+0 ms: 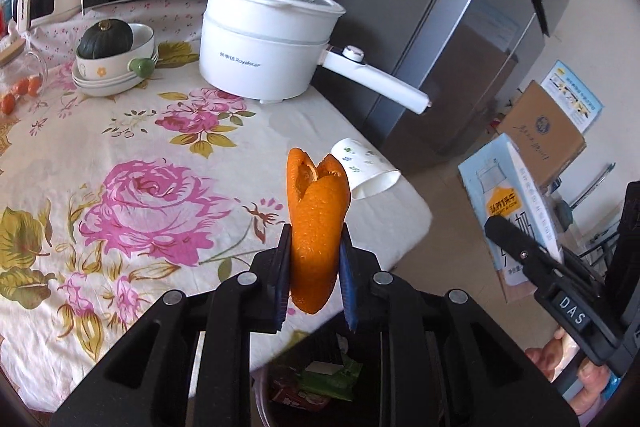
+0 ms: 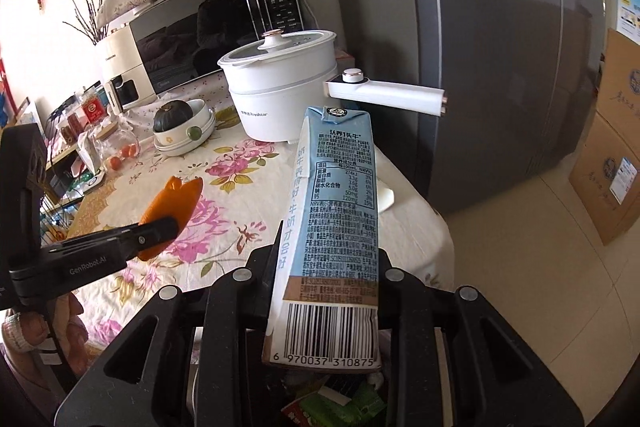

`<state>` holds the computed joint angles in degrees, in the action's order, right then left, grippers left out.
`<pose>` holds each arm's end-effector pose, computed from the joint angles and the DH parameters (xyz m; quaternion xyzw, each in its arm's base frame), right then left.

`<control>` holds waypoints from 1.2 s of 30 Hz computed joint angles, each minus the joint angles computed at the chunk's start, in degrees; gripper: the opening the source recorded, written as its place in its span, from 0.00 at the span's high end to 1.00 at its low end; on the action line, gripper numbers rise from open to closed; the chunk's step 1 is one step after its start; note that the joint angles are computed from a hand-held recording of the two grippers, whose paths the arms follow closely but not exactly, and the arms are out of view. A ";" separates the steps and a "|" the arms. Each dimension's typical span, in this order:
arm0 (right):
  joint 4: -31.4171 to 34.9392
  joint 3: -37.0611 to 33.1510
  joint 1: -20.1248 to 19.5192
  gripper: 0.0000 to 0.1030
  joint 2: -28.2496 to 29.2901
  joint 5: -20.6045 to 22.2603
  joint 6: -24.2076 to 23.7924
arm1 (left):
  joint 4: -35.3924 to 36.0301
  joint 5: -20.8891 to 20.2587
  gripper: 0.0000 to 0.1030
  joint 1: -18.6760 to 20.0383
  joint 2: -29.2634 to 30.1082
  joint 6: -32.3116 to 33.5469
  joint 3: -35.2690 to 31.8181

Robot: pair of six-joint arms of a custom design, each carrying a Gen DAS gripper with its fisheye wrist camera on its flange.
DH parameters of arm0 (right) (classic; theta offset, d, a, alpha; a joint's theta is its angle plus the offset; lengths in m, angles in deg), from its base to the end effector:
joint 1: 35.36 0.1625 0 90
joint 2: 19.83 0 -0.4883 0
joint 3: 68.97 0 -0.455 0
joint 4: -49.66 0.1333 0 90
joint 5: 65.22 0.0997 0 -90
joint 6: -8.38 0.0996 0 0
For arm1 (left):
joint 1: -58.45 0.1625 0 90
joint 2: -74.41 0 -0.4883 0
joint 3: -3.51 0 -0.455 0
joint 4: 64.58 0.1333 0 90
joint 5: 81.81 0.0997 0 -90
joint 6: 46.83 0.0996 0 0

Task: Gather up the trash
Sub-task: 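Close the left tool on the orange peel while the right tool holds the carton, then carry the peel and carton over the bin and open both tools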

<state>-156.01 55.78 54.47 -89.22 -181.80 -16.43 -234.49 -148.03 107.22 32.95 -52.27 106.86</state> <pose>0.0871 -0.5575 0.2877 0.0667 -0.8468 0.4343 0.2998 -0.3331 -0.6433 0.0286 0.2663 0.9296 -0.2213 0.1261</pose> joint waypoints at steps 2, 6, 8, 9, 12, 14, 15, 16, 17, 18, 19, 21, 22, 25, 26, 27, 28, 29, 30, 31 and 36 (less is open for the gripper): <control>-1.00 1.77 0.04 0.75 -0.94 -0.34 0.64 | -0.75 -0.27 0.79 -0.53 -0.66 -0.55 1.38; -3.36 5.34 0.42 0.75 -2.34 -1.17 1.19 | -2.01 -1.47 0.79 -1.44 -1.98 -2.43 4.41; -4.16 6.58 0.69 0.75 -2.74 -1.60 1.13 | -2.89 -2.12 0.79 -1.79 -2.46 -3.66 6.03; -4.80 7.39 0.89 0.75 -2.92 -1.99 1.02 | -3.45 -2.56 0.79 -1.88 -2.66 -4.39 6.90; -5.50 9.42 1.36 0.75 -3.47 -3.04 1.06 | -4.38 -4.21 0.79 -1.98 -3.21 -7.25 9.40; -6.38 10.56 1.85 0.75 -3.45 -4.21 0.83 | -4.57 -4.84 0.79 -2.18 -3.35 -8.35 10.80; -6.77 10.95 2.11 0.75 -3.38 -4.88 0.79 | -4.69 -4.92 0.79 -2.36 -3.40 -8.60 11.42; -7.19 11.42 2.35 0.75 -3.28 -5.60 0.83 | -4.68 -5.08 0.79 -2.52 -3.39 -8.82 12.00; -7.46 11.81 2.48 0.75 -3.26 -5.99 0.97 | -4.68 -5.29 0.79 -2.66 -3.40 -9.05 12.53; -7.80 12.49 2.66 0.75 -3.31 -6.47 1.30 | -4.76 -5.44 0.79 -2.86 -3.44 -9.29 13.21; -7.95 12.91 2.76 0.75 -3.38 -6.73 1.45 | -4.83 -5.52 0.79 -3.07 -3.52 -9.48 13.88; -8.42 13.84 2.97 0.75 -3.30 -7.41 1.91 | -4.64 -5.66 0.79 -3.36 -3.69 -9.88 14.94; -8.37 14.11 2.97 0.75 -3.32 -7.42 2.16 | -4.54 -5.65 0.79 -3.49 -3.84 -10.06 15.42; -7.12 14.60 3.21 0.74 -3.19 -8.23 3.52 | -4.62 -5.21 0.79 -3.87 -4.34 -10.54 16.79; -6.27 14.57 3.24 0.72 -3.12 -8.55 4.30 | -4.48 -5.02 0.79 -3.90 -4.56 -10.68 17.21; -5.74 14.57 3.20 0.69 -3.13 -8.59 4.76 | -4.24 -4.84 0.79 -3.89 -4.70 -10.76 17.39; -5.47 14.57 3.14 0.57 -3.13 -8.60 5.20 | -4.02 -4.65 0.79 -3.84 -4.84 -10.87 17.59; -5.32 14.59 3.09 0.52 -3.17 -8.27 5.54 | -3.82 -4.54 0.79 -3.73 -4.94 -10.99 17.70; -5.80 14.69 3.17 0.50 -3.09 -8.15 5.38 | -3.66 -4.48 0.79 -3.61 -4.97 -11.13 17.70; -6.32 14.62 3.38 0.50 -2.86 -8.45 4.97 | -3.47 -4.48 0.79 -3.46 -4.98 -11.33 17.67; -7.70 14.54 3.64 0.44 -2.74 -9.19 4.49 | -2.75 -4.59 0.79 -3.36 -4.80 -11.41 17.24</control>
